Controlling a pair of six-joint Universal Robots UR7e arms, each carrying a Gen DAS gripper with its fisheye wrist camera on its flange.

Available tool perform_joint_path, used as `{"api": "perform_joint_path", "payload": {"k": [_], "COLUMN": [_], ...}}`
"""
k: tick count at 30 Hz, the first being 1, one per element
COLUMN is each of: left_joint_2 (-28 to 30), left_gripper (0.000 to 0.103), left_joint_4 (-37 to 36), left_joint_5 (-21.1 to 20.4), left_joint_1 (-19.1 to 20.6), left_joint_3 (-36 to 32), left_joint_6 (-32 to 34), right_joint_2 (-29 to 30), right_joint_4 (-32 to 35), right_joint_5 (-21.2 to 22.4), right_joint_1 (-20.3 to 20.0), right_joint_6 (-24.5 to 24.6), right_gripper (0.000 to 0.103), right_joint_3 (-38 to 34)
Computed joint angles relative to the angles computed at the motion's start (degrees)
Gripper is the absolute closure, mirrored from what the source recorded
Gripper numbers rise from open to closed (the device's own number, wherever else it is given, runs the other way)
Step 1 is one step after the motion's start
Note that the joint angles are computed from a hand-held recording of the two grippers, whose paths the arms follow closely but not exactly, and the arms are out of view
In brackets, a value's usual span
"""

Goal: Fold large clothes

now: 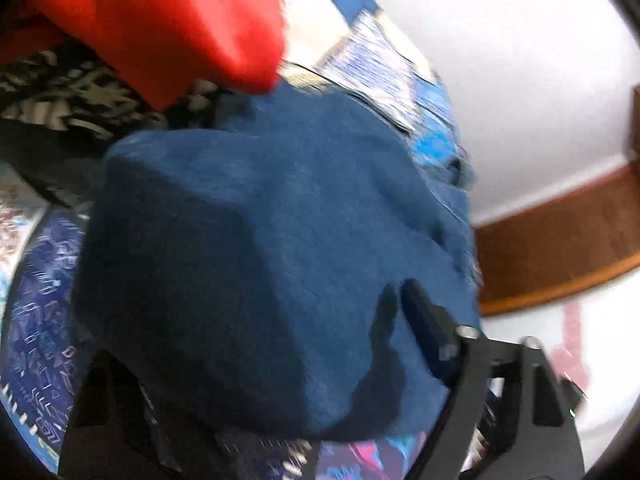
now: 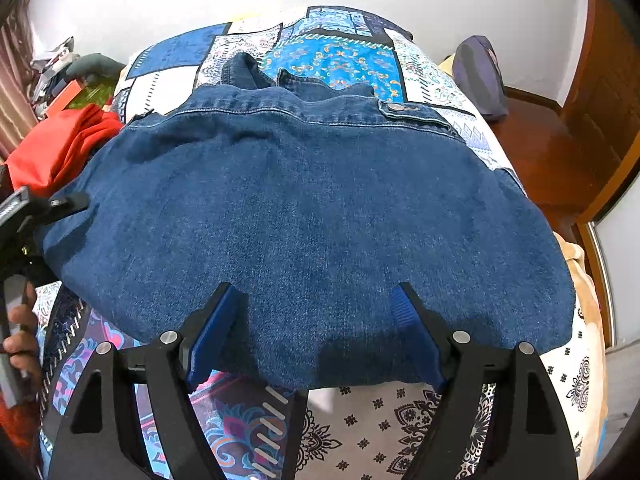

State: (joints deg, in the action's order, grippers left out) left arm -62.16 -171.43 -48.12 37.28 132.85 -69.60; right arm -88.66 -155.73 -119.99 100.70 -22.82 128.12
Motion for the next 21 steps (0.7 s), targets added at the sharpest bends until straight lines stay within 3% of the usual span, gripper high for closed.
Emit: {"api": "perform_joint_path", "payload": {"k": [3,4,9,16,18,21], "left_joint_2": [0.7,0.9,-0.2,-1.6,-1.7,-2.9], "left_gripper": [0.046,0.055,0.071,0.078,0.08,0.081], "left_joint_4": [6.8,8.0,17.0,14.3,8.8,6.4], "left_joint_5": [4.1,4.6,8.9,9.7,8.5,7.4], "left_joint_1": [-1.3,-1.8,-5.6,-9.5,-10.4,-11.1], "left_joint_3": [-1.9,-2.7,-5.9,-9.3,-9.4,-9.7], "left_joint_6": [-5.6,-5.4,0.0,11.5,16.2,18.4], "right_joint_2": [-0.3,-0.4,-1.1,0.3,0.3,1.2], "right_joint_4": [1.3,1.7,2.5,5.3,6.0,8.0], "right_joint_5": [-0.8,-1.0,-2.9,-8.2,-5.9,-1.7], "right_joint_1": [0.3,0.3,1.0,4.2,5.0,6.1], "right_joint_6": [0.5,0.6,-1.7,-0.1,0.2,3.4], "right_gripper": [0.026,0.026,0.026,0.027,0.026,0.026], "right_joint_3": [-0.4,-0.5,-0.2,-2.2,-3.3,-5.3]}}
